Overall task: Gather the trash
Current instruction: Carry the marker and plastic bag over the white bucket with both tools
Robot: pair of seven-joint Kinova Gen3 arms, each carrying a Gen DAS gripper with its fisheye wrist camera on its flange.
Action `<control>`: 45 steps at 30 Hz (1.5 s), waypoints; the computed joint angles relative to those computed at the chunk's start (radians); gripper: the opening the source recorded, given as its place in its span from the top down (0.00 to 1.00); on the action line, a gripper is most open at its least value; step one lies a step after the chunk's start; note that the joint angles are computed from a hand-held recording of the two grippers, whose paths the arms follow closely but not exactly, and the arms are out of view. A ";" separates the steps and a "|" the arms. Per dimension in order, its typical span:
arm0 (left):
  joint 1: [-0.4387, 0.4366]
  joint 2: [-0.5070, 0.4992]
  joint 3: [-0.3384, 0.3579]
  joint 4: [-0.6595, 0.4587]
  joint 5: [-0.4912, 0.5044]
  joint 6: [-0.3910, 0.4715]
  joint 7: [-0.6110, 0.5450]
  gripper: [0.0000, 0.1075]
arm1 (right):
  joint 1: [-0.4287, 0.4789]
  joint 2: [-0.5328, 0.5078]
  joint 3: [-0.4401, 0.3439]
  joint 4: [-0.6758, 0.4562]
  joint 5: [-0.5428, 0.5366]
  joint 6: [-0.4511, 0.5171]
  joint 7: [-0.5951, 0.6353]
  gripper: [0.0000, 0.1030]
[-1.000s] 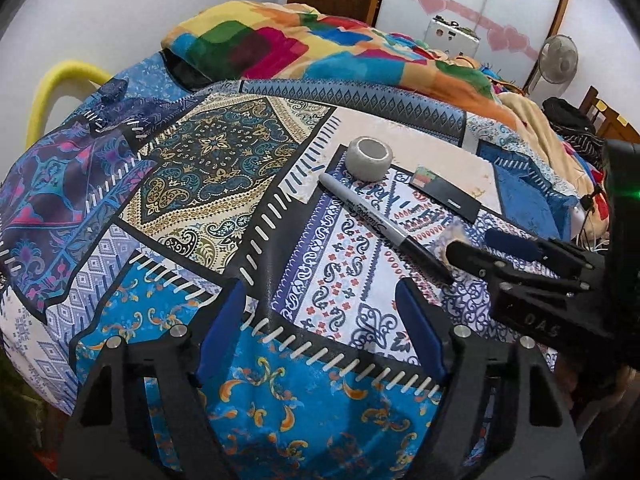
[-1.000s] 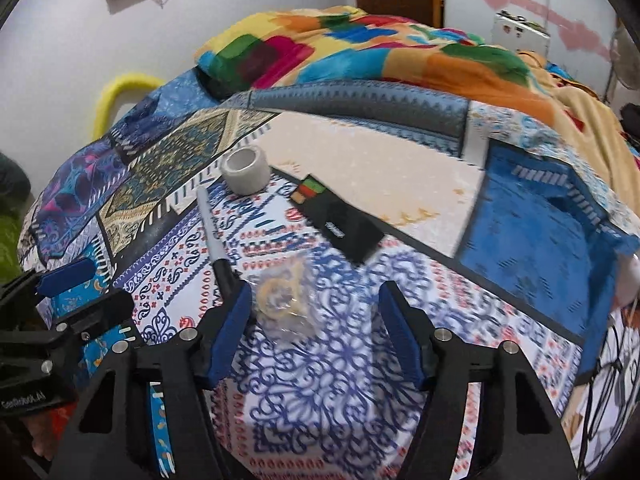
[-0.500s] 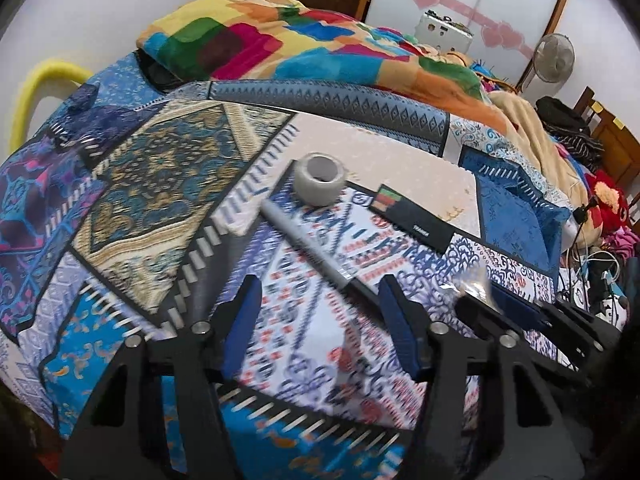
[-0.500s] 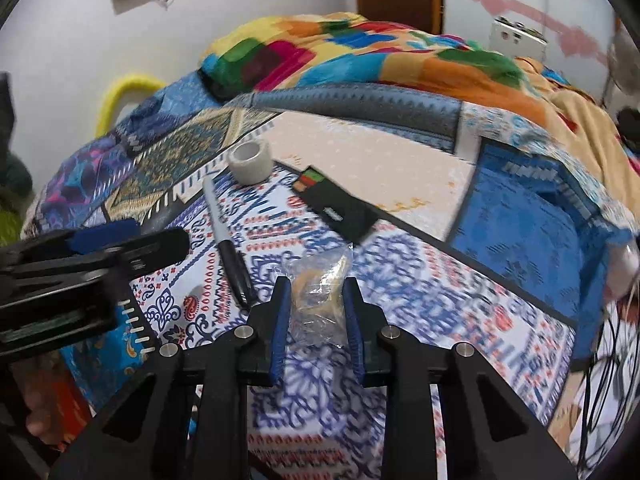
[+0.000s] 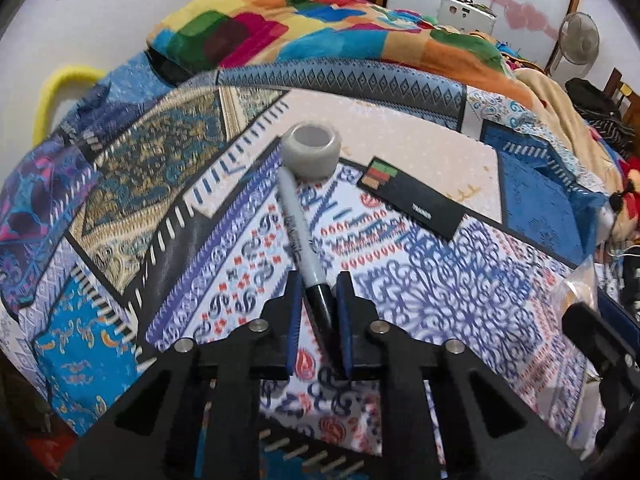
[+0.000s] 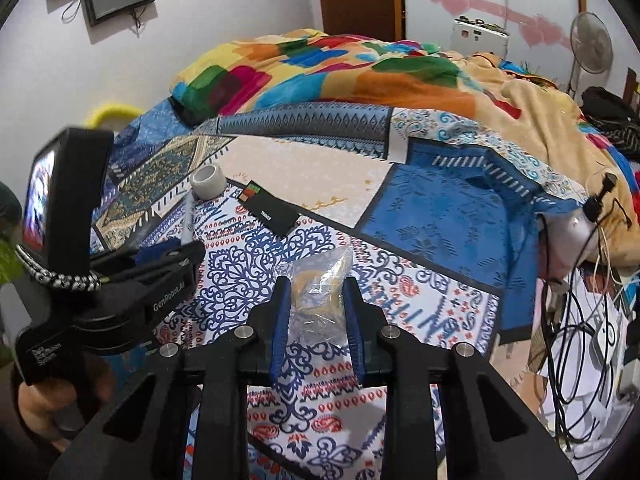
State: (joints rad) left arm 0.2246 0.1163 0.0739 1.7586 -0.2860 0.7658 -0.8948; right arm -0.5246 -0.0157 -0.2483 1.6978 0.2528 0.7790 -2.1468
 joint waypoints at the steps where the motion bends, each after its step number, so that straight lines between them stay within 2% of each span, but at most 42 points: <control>1: 0.000 -0.004 -0.009 -0.005 0.022 0.010 -0.024 0.89 | 0.000 -0.006 0.000 0.000 -0.001 0.002 -0.002 0.77; 6: -0.047 -0.053 0.005 0.017 0.116 0.059 -0.134 0.90 | 0.005 -0.040 -0.009 -0.004 -0.006 0.026 -0.007 0.77; 12: -0.044 -0.167 0.034 0.041 0.142 0.111 -0.200 0.90 | 0.012 -0.090 -0.042 -0.018 0.007 0.071 -0.020 0.77; 23: -0.073 -0.401 0.067 -0.016 0.193 0.249 -0.292 0.90 | 0.033 -0.183 -0.129 -0.091 0.034 0.182 -0.057 0.77; 35: -0.145 -0.660 0.044 -0.083 0.257 0.411 -0.412 0.90 | 0.076 -0.257 -0.305 -0.202 0.094 0.290 -0.165 0.77; 45: -0.191 -0.826 -0.050 -0.130 0.273 0.558 -0.529 0.90 | 0.085 -0.237 -0.494 -0.303 0.182 0.375 -0.254 0.77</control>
State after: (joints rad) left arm 0.0336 -0.7095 0.0243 1.6284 -0.0133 1.3239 -1.4236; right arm -0.4397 -0.2529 -0.7424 1.3953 0.4343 1.1539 -2.4009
